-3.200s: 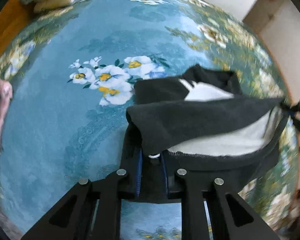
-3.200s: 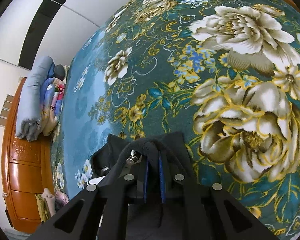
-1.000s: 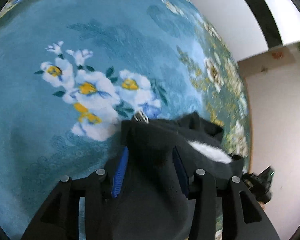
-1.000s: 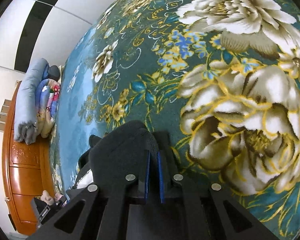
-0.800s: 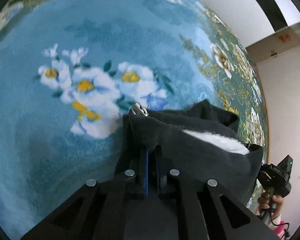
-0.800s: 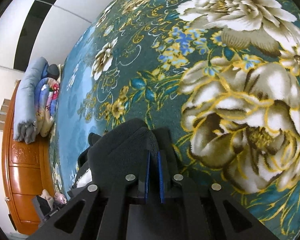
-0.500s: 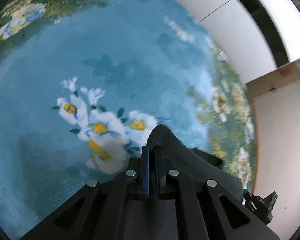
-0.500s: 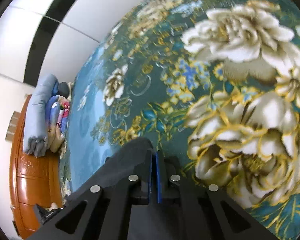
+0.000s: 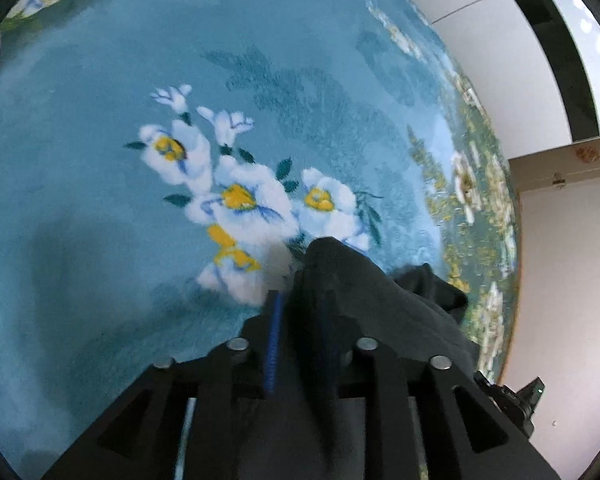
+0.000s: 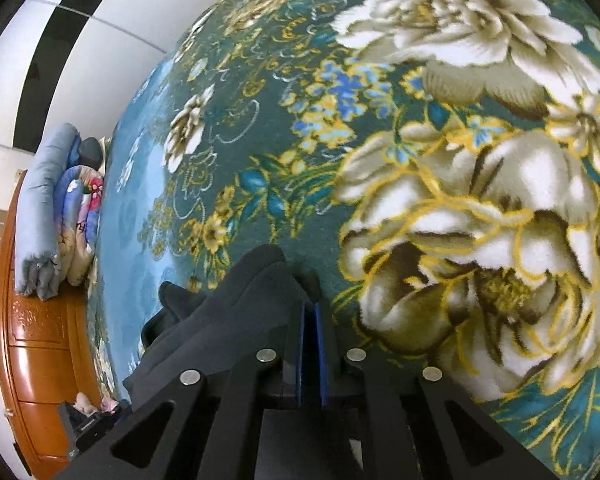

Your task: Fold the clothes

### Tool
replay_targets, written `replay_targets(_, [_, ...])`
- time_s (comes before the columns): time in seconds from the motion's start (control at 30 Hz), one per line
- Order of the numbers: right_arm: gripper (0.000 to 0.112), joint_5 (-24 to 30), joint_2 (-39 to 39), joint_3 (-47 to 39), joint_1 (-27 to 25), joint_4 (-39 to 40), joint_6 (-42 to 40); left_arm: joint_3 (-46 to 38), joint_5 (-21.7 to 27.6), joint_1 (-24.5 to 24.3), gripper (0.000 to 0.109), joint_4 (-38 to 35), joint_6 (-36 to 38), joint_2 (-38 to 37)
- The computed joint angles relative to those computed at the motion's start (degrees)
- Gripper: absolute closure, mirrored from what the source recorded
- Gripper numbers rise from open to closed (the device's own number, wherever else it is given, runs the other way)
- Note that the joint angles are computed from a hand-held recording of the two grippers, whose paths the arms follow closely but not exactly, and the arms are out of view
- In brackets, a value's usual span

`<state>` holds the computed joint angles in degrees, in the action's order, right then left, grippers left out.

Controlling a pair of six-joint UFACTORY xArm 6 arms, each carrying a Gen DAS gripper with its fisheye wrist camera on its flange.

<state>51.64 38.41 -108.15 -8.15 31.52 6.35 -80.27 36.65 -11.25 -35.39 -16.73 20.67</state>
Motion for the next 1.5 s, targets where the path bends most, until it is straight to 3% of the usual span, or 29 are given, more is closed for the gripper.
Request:
replay_targets(0.13, [0.102, -3.35, -4.70, 5.66, -0.04, 0.18, -0.12, 7.22, -1.57, -0.60, 0.073, 1.56, -3.53, -5.91])
replay_targets(0.2, [0.095, -4.64, -7.65, 9.76, -0.28, 1.58, -1.30, 10.30, -1.01, -0.82, 0.073, 2.06, -5.58, -8.17])
replay_targets(0.27, [0.077, -5.67, -10.51, 13.71, -0.55, 2.99, -2.50, 13.16, -0.08, -1.11, 0.072, 0.79, -7.10, -10.15])
replay_targets(0.4, [0.064, -7.20, -16.24, 22.32, -1.32, 7.44, -5.02, 17.44, -0.78, -2.78, 0.071, -2.38, -8.01, -12.85])
replay_targets(0.57, [0.049, -8.06, -22.70, 32.10, -2.64, 14.40, -9.09, 20.58, -2.30, -5.20, 0.055, 0.93, -11.52, -16.28])
replay_targets(0.6, [0.048, -8.21, -23.82, 33.95, -2.90, 15.94, -9.99, 21.15, -2.79, -5.54, 0.047, -1.68, -9.92, -16.90])
replay_targets(0.67, [0.047, -8.49, -25.64, 37.29, -3.37, 18.75, -11.64, 21.38, -2.23, -6.03, 0.045, -6.43, -6.70, -17.06])
replay_targets(0.8, [0.046, -8.48, -28.07, 42.27, -3.95, 23.74, -14.46, 20.70, -0.06, -7.45, 0.036, -4.54, -8.54, -15.81])
replay_targets(0.9, [0.044, -7.32, -28.38, 43.82, -4.04, 27.69, -17.27, 21.17, -1.80, -8.37, 0.031, -9.33, -7.10, -14.56])
replay_targets(0.97, [0.036, -6.84, -28.12, 44.19, -3.88, 29.61, -18.92, 22.19, -4.84, -8.98, 0.031, -12.66, -6.97, -13.72])
replay_targets(1.1, [0.036, -6.91, -26.49, 43.99, -3.23, 34.28, -22.22, 24.24, -8.14, -9.70, 0.030, -27.96, -2.59, -12.06])
replay_targets(1.17, [0.036, -7.56, -25.51, 43.85, -2.81, 36.97, -23.27, 24.29, -9.55, -10.39, 0.029, -31.59, -1.68, -11.28])
replay_targets(1.37, [0.034, -9.80, -22.82, 43.00, -2.08, 46.53, -27.28, 22.08, -13.48, -12.30, 0.032, -25.67, -1.75, -9.79])
replay_targets(1.43, [0.035, -10.03, -22.84, 42.93, -2.03, 48.18, -27.84, 22.24, -14.29, -12.47, 0.048, -23.73, -2.60, -10.08])
replay_targets(1.5, [0.043, -10.27, -23.45, 43.09, -1.78, 47.52, -27.65, 22.49, -15.11, -12.57, 0.063, -20.11, -4.46, -10.69])
